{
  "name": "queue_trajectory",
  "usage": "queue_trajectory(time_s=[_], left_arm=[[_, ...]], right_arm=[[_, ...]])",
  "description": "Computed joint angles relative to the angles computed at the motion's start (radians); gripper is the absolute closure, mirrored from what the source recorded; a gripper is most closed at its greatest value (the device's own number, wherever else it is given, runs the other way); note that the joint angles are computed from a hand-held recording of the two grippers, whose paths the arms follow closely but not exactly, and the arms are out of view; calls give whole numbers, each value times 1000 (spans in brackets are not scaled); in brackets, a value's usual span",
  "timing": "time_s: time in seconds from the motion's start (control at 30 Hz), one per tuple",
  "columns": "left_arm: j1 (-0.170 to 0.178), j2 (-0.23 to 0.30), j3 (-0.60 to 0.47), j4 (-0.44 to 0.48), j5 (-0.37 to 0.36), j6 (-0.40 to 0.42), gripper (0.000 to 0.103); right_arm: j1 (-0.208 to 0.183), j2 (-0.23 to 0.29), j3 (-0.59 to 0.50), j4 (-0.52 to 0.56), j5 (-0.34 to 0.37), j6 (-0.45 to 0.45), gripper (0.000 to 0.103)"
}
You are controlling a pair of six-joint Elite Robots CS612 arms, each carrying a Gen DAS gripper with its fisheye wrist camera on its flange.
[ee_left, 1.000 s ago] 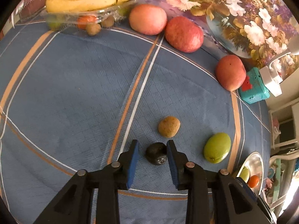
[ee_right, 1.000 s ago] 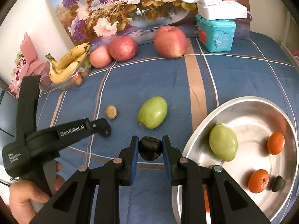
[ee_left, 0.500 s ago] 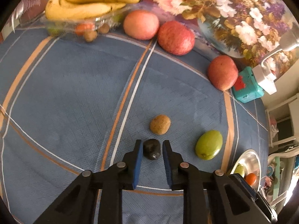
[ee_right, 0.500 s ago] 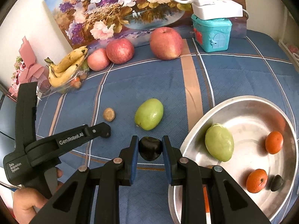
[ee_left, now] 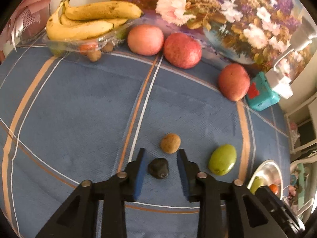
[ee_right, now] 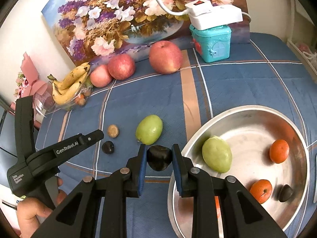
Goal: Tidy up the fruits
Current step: 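Carry both dark plums over the steel plate and open both grippers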
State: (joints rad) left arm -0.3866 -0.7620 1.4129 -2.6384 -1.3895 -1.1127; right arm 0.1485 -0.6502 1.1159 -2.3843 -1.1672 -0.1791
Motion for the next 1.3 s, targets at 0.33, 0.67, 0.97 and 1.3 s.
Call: queue_trajectory(time_s=[0.33, 0.67, 0.97, 1.3], left_arm=[[-4, 21, -30, 74, -18, 18, 69], [-12, -3, -7, -2, 6, 2, 78], [-40, 22, -75, -66, -88, 122, 78], [-81, 70, -173, 28, -182, 254, 78]], right_arm=[[0, 3, -5, 13, -1, -1, 77], [-7, -3, -1, 0, 3, 21, 77], [-40, -7, -3, -33, -109, 121, 77], [-66, 1, -16, -21, -200, 203, 77]])
